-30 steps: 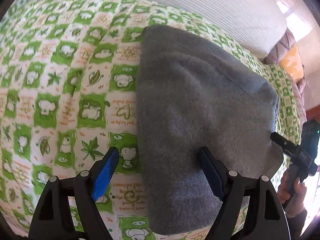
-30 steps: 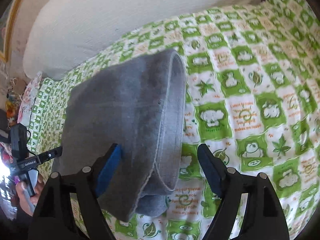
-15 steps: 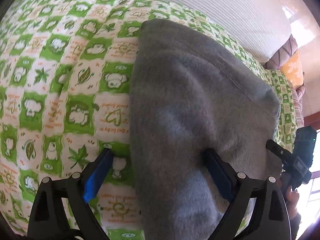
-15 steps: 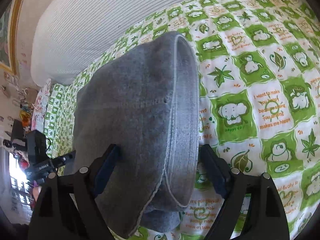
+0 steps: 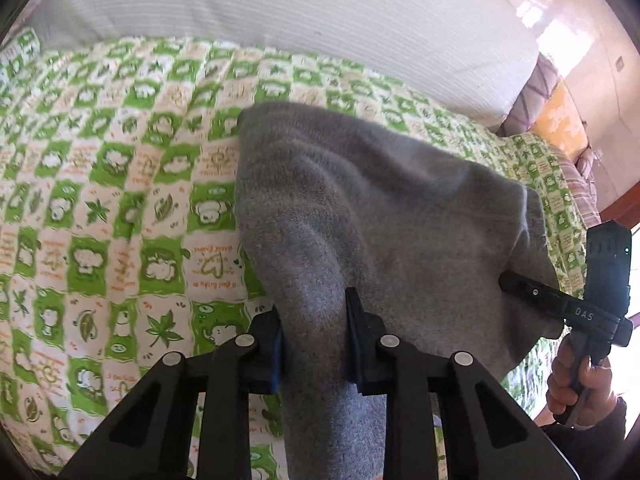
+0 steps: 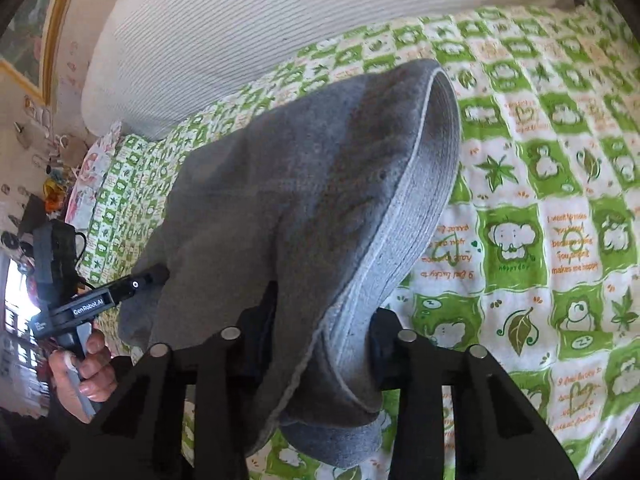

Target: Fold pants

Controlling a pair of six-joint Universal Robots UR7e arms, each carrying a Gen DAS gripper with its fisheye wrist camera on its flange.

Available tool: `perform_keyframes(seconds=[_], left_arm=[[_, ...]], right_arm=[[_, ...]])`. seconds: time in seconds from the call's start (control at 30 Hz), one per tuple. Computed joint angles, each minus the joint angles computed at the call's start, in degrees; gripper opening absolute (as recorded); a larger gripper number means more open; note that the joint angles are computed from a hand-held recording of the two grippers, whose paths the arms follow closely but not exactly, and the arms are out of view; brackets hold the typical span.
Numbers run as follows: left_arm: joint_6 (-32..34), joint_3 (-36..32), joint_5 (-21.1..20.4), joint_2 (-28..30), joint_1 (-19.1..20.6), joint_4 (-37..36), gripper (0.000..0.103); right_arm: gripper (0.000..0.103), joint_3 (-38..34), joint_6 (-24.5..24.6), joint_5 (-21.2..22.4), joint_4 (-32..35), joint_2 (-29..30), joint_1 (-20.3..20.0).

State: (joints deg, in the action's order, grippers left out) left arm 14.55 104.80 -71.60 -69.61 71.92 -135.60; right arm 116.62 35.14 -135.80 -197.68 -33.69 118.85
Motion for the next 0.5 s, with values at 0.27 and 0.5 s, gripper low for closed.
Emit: perform_keyframes(seconds=[0.27,0.5], left_arm=[[2.46,-0.95,-0.50,-3.30,0.45,0.07,0.024],[2.93,-4.77,-0.49,-4.35,2.57,-0.06,0.024]], right_arm=[[0.034,-3.96,-3.64,-0.89,1.22,1.27,2.47],[0.034,-11.89,-8.94,-0.01,2.41,4.68,3.56]])
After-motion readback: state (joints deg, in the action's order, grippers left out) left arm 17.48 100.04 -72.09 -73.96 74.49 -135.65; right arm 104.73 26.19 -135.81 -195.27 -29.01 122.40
